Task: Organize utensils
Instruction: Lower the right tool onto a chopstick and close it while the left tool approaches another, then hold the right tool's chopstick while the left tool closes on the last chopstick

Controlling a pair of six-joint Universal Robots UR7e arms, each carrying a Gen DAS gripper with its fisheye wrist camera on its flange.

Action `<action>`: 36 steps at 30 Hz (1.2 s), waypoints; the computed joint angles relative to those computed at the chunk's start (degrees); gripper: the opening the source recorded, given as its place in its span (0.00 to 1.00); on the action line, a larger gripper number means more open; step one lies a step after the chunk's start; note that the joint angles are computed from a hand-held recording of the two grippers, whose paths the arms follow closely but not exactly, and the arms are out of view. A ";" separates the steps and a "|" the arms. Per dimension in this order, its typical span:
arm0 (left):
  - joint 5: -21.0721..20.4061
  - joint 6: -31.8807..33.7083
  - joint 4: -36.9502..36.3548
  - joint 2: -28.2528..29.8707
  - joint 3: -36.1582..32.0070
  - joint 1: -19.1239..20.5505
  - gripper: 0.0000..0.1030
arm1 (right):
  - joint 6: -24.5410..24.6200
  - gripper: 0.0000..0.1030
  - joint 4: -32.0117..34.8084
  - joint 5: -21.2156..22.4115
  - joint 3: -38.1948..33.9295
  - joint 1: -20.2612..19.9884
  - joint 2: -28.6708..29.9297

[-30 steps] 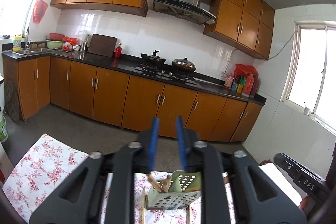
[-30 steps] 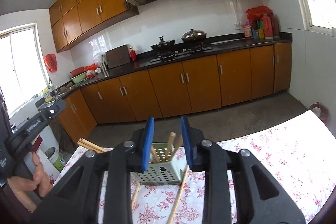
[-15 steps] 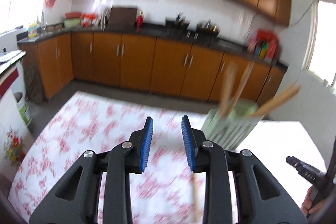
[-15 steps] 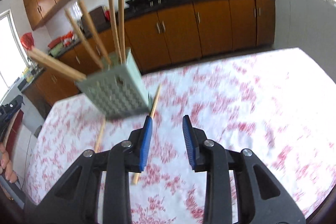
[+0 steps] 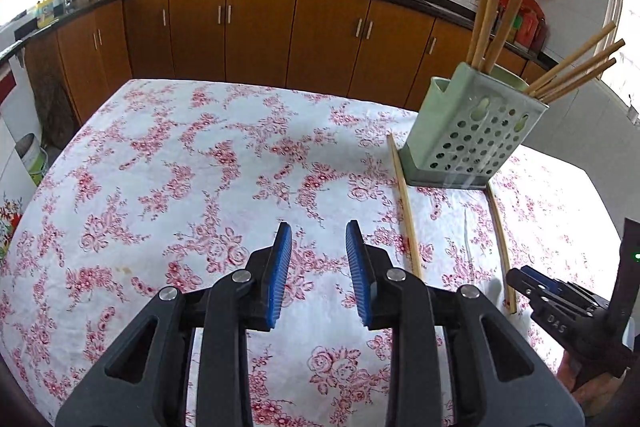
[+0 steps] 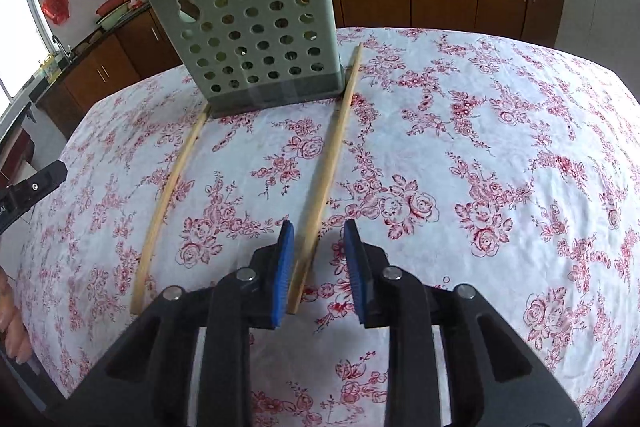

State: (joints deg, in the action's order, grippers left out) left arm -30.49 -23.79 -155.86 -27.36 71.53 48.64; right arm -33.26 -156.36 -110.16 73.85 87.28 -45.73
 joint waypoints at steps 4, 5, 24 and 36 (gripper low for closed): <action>-2.15 0.37 0.10 0.98 -1.23 0.22 0.29 | -0.97 0.08 -2.73 -1.06 0.29 -0.34 0.01; -3.05 0.43 0.08 1.28 -1.57 0.29 0.29 | -0.34 0.08 -3.08 -1.45 0.09 -0.53 -0.02; -7.63 0.63 10.81 8.72 -11.15 0.53 0.38 | 2.51 0.08 -3.80 -4.57 -3.90 -3.40 -1.11; 0.36 -5.20 14.78 6.21 -8.57 1.97 0.08 | 0.33 0.08 -3.07 -2.93 -4.07 -2.58 0.14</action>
